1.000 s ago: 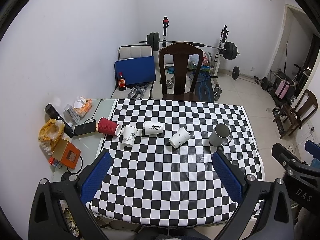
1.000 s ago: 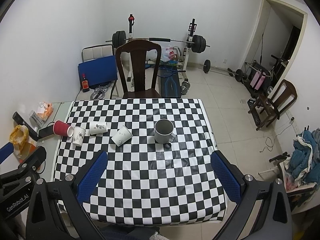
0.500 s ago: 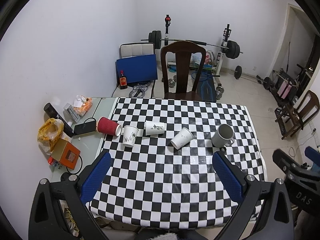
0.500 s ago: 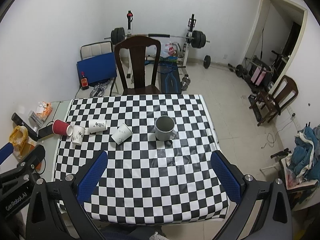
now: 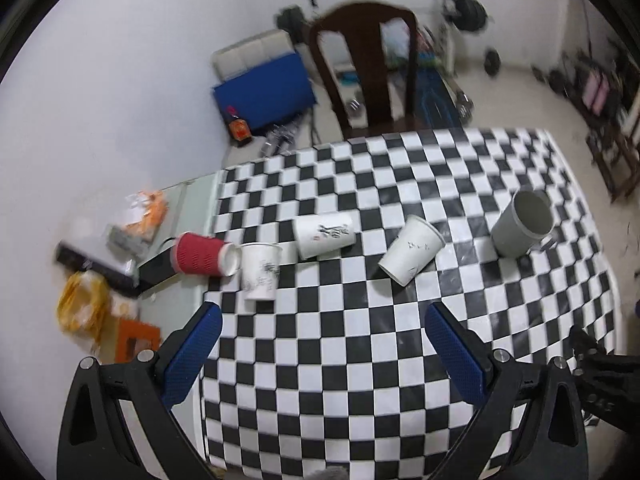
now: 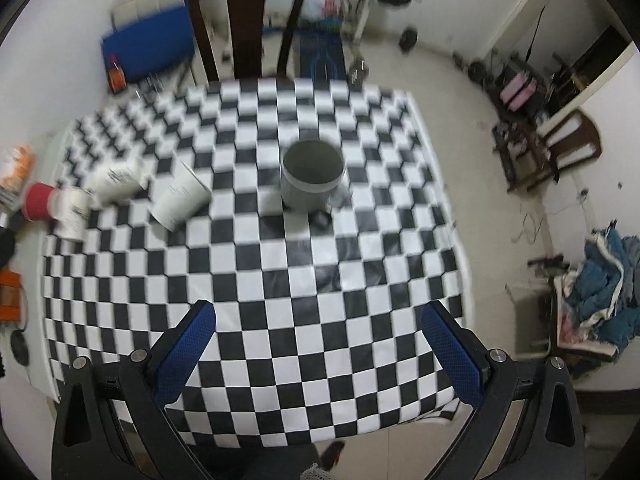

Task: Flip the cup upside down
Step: 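Move the left gripper toward the white bird-print paper cup lying on its side, then close the left gripper around the white paper cup and lift it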

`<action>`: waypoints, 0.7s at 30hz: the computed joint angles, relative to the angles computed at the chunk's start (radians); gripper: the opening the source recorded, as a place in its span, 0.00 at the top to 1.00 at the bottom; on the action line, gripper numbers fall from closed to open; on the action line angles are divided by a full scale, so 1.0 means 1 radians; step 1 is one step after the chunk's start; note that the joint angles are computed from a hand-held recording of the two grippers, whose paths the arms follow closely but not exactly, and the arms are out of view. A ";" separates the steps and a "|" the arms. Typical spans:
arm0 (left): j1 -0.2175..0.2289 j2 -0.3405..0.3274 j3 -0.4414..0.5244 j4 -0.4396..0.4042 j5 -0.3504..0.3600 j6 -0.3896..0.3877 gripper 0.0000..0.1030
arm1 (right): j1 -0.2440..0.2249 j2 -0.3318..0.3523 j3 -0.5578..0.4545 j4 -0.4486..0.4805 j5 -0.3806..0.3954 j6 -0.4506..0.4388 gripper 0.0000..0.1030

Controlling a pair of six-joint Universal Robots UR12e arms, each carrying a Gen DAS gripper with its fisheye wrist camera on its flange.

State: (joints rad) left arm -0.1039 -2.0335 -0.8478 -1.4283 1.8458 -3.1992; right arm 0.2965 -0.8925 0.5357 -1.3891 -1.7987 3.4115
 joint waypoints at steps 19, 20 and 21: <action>-0.018 -0.299 0.255 -0.169 -0.061 0.297 0.01 | -0.051 0.218 -0.097 0.179 0.141 0.045 0.00; -0.023 -0.308 0.265 -0.170 -0.057 0.313 0.02 | -0.054 0.222 -0.099 0.178 0.148 0.048 0.00; -0.025 -0.317 0.274 -0.173 -0.059 0.333 0.04 | -0.055 0.228 -0.104 0.182 0.150 0.051 0.00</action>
State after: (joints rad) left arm -0.1292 -2.3507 -0.5735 -1.6012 1.7865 -2.8667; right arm 0.2413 -0.6643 0.4314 -1.2072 -1.6488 3.4627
